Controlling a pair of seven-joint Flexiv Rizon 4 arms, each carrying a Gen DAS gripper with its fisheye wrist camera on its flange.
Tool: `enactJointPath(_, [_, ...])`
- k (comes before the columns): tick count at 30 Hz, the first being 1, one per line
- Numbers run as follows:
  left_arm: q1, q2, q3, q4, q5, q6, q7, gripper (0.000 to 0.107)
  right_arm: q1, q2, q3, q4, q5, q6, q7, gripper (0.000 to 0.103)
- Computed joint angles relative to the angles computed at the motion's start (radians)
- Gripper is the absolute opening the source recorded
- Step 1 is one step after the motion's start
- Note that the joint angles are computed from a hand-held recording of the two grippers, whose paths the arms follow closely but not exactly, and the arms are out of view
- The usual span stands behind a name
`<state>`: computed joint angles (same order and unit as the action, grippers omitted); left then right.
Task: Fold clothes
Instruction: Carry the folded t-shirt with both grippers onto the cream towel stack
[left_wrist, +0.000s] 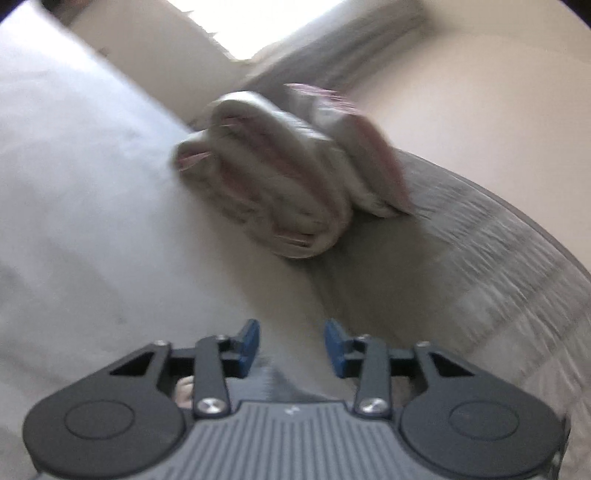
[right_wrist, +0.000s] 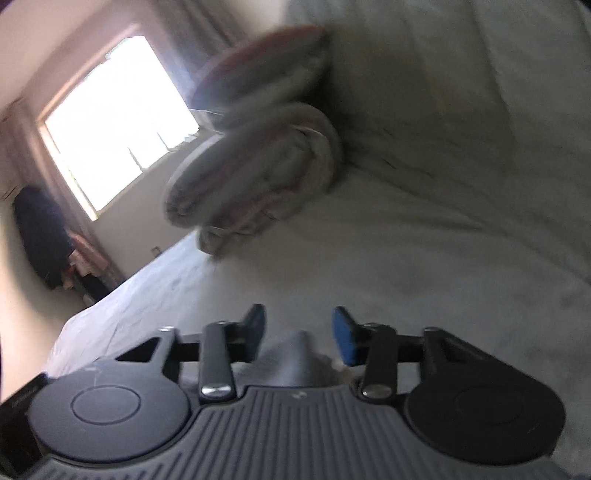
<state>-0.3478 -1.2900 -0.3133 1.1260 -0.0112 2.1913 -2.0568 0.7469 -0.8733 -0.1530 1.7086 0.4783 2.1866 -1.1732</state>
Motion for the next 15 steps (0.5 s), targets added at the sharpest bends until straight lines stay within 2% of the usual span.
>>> enactJointPath(1, [0.004,-0.006,-0.01,-0.023,0.049,-0.03,0.007,0.024,0.029,-0.008,-0.023,-0.009,0.006,-0.002,-0.022,0.036])
enactJointPath(3, [-0.029,-0.013,0.021,-0.061,0.041,-0.103,0.062,0.017,0.088,-0.024,-0.072,-0.031,0.028,-0.02,-0.07,0.034])
enactJointPath(6, [-0.159,-0.033,0.196,-0.105,-0.2,-0.173,0.189,0.015,0.212,-0.077,-0.216,-0.075,0.128,-0.141,-0.099,0.031])
enactJointPath(7, [-0.206,-0.047,0.266,-0.123,-0.291,-0.195,0.228,0.012,0.254,-0.112,-0.283,-0.089,0.159,-0.187,-0.083,0.026])
enactJointPath(8, [-0.242,-0.063,0.317,-0.14,-0.369,-0.21,0.266,0.01,0.297,-0.157,-0.36,-0.104,0.191,-0.238,-0.059,0.023])
enactJointPath(9, [-0.252,-0.077,0.336,-0.151,-0.394,-0.206,0.272,0.003,0.327,-0.189,-0.408,-0.108,0.205,-0.262,-0.035,0.021])
enactJointPath(12, [-0.275,-0.102,0.369,-0.17,-0.472,-0.195,0.319,0.003,0.326,-0.229,-0.428,-0.121,0.195,-0.252,0.021,0.02])
enactJointPath(15, [-0.304,-0.083,0.401,-0.146,-0.547,-0.209,0.377,0.003,0.353,-0.219,-0.466,-0.101,0.179,-0.287,0.07,0.021])
